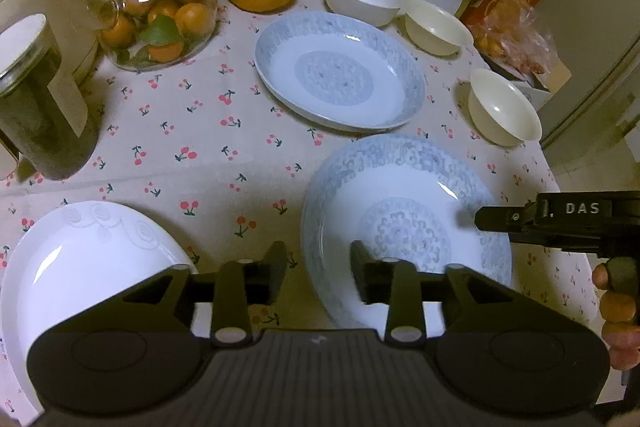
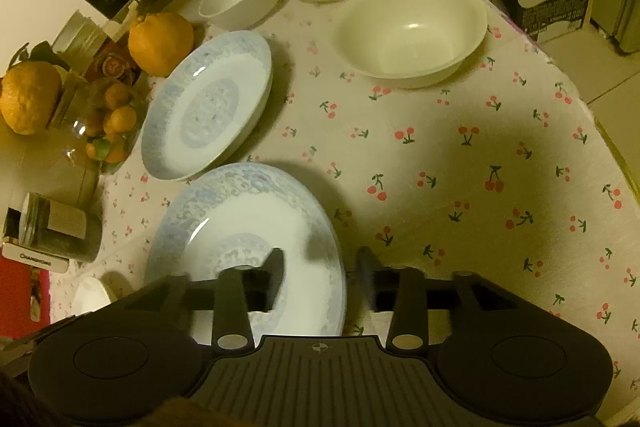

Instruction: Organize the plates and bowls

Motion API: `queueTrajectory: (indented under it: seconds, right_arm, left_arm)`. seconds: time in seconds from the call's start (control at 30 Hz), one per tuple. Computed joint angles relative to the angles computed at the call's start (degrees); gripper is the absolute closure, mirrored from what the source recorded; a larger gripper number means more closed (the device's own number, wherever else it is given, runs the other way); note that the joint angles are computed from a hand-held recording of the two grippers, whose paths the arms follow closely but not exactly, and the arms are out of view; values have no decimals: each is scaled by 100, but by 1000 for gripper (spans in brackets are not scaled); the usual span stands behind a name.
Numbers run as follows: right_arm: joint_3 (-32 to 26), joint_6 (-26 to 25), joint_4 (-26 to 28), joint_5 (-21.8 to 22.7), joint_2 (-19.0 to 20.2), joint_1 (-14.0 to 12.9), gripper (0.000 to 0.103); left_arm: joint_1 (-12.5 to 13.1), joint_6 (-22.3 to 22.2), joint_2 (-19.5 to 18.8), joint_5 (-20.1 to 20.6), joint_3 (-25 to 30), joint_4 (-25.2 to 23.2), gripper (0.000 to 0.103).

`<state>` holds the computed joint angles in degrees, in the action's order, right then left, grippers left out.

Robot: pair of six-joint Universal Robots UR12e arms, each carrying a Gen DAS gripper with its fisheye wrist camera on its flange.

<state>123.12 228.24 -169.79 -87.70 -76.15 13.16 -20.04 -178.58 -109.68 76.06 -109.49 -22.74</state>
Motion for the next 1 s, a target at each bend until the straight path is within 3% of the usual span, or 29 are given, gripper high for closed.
queueTrajectory:
  seconds: [0.03, 0.07, 0.13, 0.2, 0.27, 0.3, 0.53, 0.8, 0.9, 1.0]
  right_arm:
    - [-10, -11, -1, -33, -5, 11, 39]
    - [-17, -18, -11, -61, -11, 17, 35]
    - [-28, -55, -54, -82, -22, 15, 27]
    - [-41, -108, -89, -61, -29, -4, 21]
    - [-34, -122, -206, 1, -21, -38, 17]
    - [-30, -123, -284, 64, -10, -67, 15]
    - [-24, 210, -875, 551, 160, -350, 14]
    - [-191, 526, -1399, 903, 518, -552, 14]
    - [-303, 412, -1438, 948, 638, -548, 14]
    - [-411, 314, -1563, 1032, 783, -553, 14]
  left_arm:
    - [-9, -1, -2, 32, 4, 20, 54]
    - [-14, -13, -5, 59, 8, 50, 41]
    - [-25, -121, -17, 105, 17, 153, 26]
    - [-30, -231, -31, 135, 53, 188, 18]
    - [-23, -431, -57, 143, 100, 221, 3]
    - [-7, -536, -77, 96, 123, 253, 1]
    - [-7, -883, -279, 153, 345, 402, 0]
    - [47, -1266, -648, -74, 596, 954, 1]
    - [52, -1296, -768, -157, 683, 1090, 5]
    - [56, -1351, -876, -205, 729, 1331, 15]
